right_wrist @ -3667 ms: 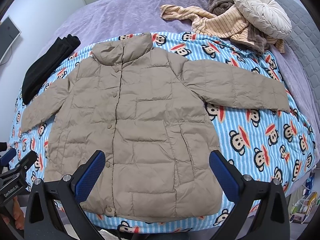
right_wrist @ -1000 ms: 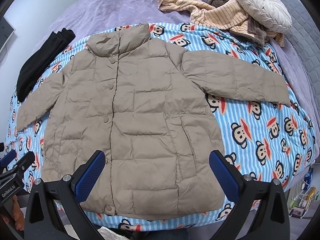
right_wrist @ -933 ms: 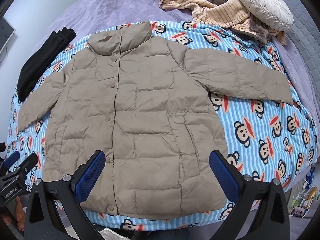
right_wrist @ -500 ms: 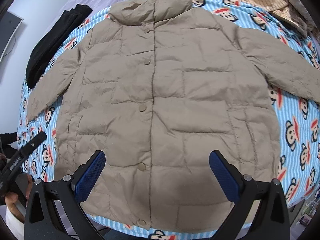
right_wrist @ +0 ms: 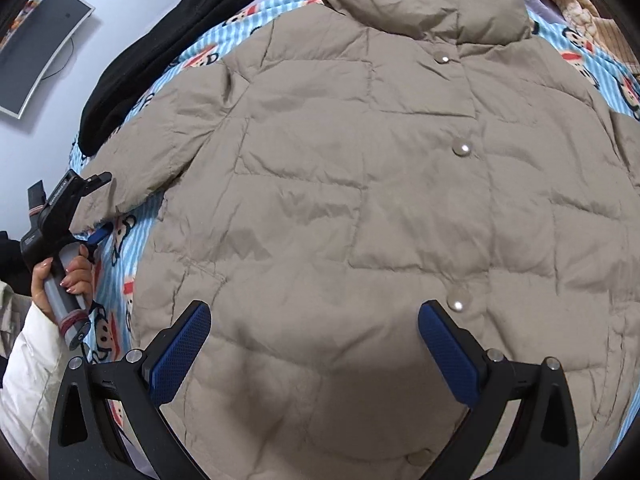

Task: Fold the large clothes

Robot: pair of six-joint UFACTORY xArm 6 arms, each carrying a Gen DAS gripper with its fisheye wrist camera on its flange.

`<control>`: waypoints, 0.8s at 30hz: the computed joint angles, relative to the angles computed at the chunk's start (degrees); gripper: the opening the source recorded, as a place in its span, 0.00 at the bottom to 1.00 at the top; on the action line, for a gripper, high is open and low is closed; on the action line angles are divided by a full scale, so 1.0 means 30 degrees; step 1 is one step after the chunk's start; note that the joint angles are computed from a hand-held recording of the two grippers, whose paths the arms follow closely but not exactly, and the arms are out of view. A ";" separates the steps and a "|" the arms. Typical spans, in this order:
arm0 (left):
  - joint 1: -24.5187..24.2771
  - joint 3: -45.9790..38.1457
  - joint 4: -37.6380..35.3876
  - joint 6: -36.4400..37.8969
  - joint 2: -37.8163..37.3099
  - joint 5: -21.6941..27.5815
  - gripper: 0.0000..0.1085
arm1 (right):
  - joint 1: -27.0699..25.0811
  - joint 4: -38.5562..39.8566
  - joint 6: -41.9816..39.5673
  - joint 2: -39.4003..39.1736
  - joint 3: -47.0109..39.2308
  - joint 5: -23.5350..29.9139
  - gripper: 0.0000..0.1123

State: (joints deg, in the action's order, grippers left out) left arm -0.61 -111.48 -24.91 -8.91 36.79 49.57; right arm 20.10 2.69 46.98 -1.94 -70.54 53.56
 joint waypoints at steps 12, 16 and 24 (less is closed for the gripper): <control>-0.0563 -0.3002 0.3033 0.0731 0.0578 0.0173 0.10 | -0.0424 0.0229 -0.1306 0.5983 -0.6415 -0.2195 0.89; -0.0988 -0.1804 0.2669 0.2996 -0.1106 -0.0957 0.10 | -0.0545 0.2308 -0.1805 0.8235 -0.8194 -0.3783 0.16; -0.3030 -0.1320 -0.0446 0.8234 -0.2742 -0.0740 0.10 | -0.0401 0.4829 -0.2305 1.1105 -0.9954 -0.5166 0.14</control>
State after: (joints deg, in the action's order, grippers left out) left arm -9.70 -115.44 -26.25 15.79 28.56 47.35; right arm 18.90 17.18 40.07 31.38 -100.40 38.06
